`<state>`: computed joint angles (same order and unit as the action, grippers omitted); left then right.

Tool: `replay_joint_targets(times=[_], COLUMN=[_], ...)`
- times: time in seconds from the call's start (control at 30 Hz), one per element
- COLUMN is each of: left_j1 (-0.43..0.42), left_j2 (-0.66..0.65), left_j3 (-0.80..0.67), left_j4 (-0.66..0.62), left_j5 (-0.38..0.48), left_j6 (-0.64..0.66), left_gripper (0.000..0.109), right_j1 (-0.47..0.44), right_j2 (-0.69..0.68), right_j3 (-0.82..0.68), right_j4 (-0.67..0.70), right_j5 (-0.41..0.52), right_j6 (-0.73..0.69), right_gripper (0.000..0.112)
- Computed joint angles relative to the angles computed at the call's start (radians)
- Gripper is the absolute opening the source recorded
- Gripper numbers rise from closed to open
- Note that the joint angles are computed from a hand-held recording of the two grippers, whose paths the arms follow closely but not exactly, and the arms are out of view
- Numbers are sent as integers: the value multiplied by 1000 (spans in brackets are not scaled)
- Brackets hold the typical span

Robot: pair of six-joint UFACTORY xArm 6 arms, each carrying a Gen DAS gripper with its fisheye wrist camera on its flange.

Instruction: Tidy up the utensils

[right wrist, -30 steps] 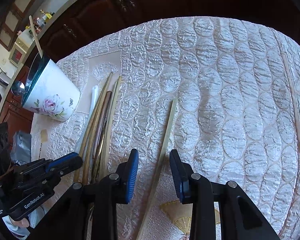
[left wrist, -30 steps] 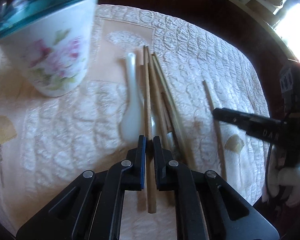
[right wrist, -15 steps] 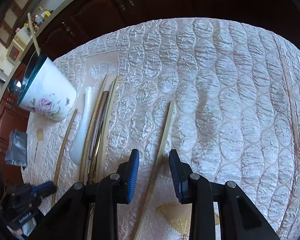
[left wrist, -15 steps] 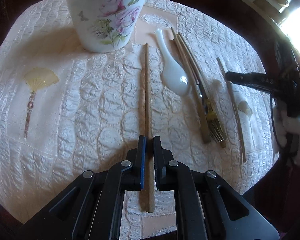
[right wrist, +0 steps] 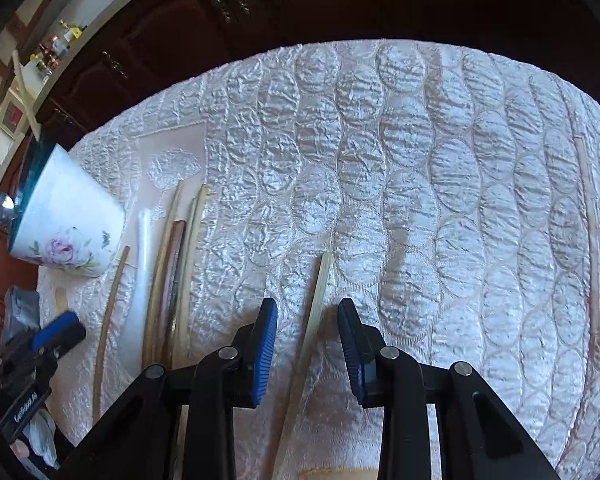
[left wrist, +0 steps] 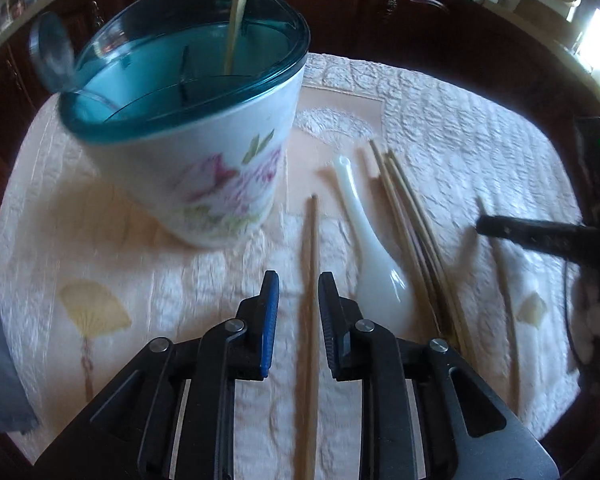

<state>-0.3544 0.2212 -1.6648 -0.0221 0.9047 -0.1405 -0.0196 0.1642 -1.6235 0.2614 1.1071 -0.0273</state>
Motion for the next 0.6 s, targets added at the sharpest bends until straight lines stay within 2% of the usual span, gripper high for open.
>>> replay_joint_targets(times=[0.07, 0.13, 0.27, 0.4, 0.53, 0.6], left_j1=[-8, -18, -29, -26, 4, 12], left_j2=[36, 69, 134, 158, 135, 120], left_j3=[-39, -76, -153, -179, -165, -152], left_j4=[35, 69, 93, 54, -89, -113], left_j5=[10, 24, 64, 70, 66, 57], left_j6=[-26, -46, -58, -39, 19, 45], left_gripper=[19, 19, 19, 19, 18, 19], right_j1=[5, 7, 0, -9, -15, -14], right_j2=[3, 1, -3, -17, -27, -36], right_j3=[-1, 6, 17, 26, 23, 28], right_j4=[-3, -2, 18, 38, 43, 42], right_j5=[-6, -11, -10, -4, 6, 6], right_j6=[-4, -13, -36, -58, -73, -75], right_gripper=[30, 22, 13, 9, 8, 8])
